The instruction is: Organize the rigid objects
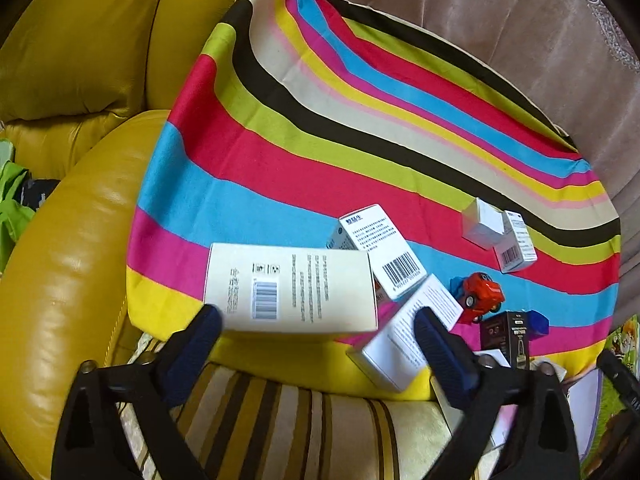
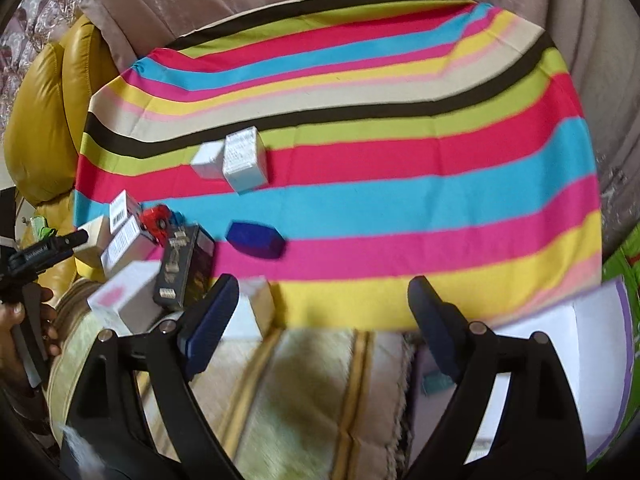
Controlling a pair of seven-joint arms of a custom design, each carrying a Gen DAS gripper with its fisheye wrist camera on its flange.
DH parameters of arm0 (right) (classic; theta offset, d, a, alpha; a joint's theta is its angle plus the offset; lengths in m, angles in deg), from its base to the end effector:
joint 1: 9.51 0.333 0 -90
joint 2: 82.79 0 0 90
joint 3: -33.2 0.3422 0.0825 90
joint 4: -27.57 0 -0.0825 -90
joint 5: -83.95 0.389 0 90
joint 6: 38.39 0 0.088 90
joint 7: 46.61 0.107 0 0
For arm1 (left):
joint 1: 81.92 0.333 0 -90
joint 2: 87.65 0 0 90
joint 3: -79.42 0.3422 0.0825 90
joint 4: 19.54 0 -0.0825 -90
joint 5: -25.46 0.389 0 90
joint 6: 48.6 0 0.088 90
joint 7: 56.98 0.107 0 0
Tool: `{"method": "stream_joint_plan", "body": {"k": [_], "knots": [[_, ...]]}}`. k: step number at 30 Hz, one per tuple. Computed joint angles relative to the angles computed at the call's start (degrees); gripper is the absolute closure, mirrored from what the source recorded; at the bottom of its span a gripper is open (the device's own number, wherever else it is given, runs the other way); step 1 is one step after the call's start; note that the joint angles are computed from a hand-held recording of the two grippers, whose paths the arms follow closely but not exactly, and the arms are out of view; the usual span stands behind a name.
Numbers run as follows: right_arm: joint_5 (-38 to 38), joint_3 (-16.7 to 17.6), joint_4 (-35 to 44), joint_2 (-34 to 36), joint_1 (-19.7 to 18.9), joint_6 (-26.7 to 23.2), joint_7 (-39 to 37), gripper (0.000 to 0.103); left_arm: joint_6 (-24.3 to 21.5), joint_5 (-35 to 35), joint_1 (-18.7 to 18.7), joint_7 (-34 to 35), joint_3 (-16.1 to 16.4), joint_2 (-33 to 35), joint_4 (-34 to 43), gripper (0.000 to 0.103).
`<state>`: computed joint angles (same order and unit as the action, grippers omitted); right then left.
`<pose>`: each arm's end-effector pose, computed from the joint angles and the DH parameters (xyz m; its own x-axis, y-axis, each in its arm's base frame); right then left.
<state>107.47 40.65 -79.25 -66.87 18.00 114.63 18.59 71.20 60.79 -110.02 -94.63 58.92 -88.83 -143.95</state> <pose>0.5629 0.3699 0.4493 0.6789 -0.7180 -0.1538 -0.6641 -0.5110 -0.5457 0.3730 -0.3811 0.4277 0.8267 -0.5302 0.1882 -0.3970 -0.7868 -0.4726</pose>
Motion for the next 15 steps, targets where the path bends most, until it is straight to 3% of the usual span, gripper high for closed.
{"method": "stream_joint_plan", "body": {"k": [8,15], "knots": [[-3.5,0.0,10.8,6.9,2.8,-3.9,1.9,0.014,-1.9,-1.1,0.1,0.0,0.1,0.1,0.0,0.0],[-5.5,-0.3,20.7,13.6,5.5,-8.9,3.7,0.013,1.6,-3.2,1.2,2.7,1.0,0.3,-1.2,0.0]]}}
